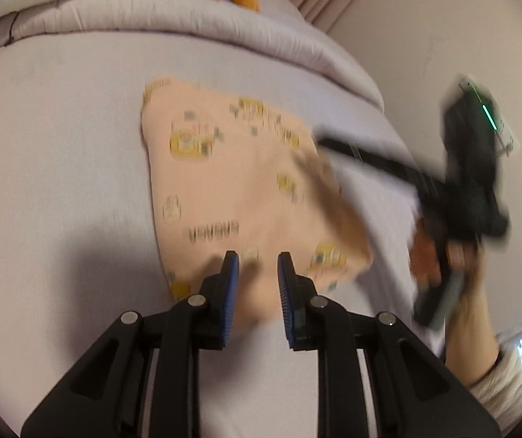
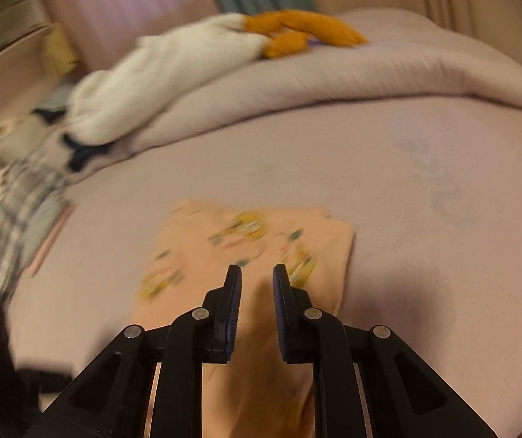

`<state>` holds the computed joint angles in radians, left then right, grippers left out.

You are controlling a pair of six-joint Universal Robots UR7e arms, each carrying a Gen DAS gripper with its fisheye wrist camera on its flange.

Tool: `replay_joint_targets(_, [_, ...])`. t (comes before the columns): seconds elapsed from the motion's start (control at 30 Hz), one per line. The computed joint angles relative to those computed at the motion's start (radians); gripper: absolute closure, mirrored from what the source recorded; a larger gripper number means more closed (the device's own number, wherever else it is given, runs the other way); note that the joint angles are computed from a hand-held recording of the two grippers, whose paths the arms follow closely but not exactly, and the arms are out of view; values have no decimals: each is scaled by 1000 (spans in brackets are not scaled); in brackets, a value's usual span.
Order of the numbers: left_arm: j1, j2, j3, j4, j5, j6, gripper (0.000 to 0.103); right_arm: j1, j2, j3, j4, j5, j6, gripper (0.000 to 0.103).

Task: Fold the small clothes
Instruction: 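Press and straighten the folded shirt with both grippers open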

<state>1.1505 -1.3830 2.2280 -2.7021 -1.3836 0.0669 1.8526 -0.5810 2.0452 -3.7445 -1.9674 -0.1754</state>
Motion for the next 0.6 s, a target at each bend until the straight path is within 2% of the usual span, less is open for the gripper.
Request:
replay_joint_targets(0.07, [-10,27,-10,-50,18,-1,82,1,-7,62,-48,50,-54,88])
replay_joint_targets(0.17, [-14,79,-26,-89,60,-18,82,7,10,108,-63,65,-113,88])
replay_joint_targets(0.23, [-4,114,-45,-68,87,-46,82,19,41,110,-39,17,-123,88])
replay_joint_targets(0.33, [24,147,-76,-51,62,-74,84,19,74,108,-5,-67,-119,88])
replay_joint_targets(0.4, [27,127,-69,-48,47,-76,84,3,80,136,-56,-34,-128,88])
replay_joint_targets(0.47, [23,83,-45,-42,51,-64,84,-12,52,172,-52,22,-97,88])
replay_joint_targets(0.53, [28,28,-19,-28,41,-49,82,-36,27,206,-45,89,-69,80])
replay_joint_targets(0.57, [32,4,-8,-21,39,-48,75,-48,19,227,-63,121,-59,76])
replay_joint_targets(0.6, [34,12,-15,-25,41,-52,64,-57,11,241,-74,144,-49,74])
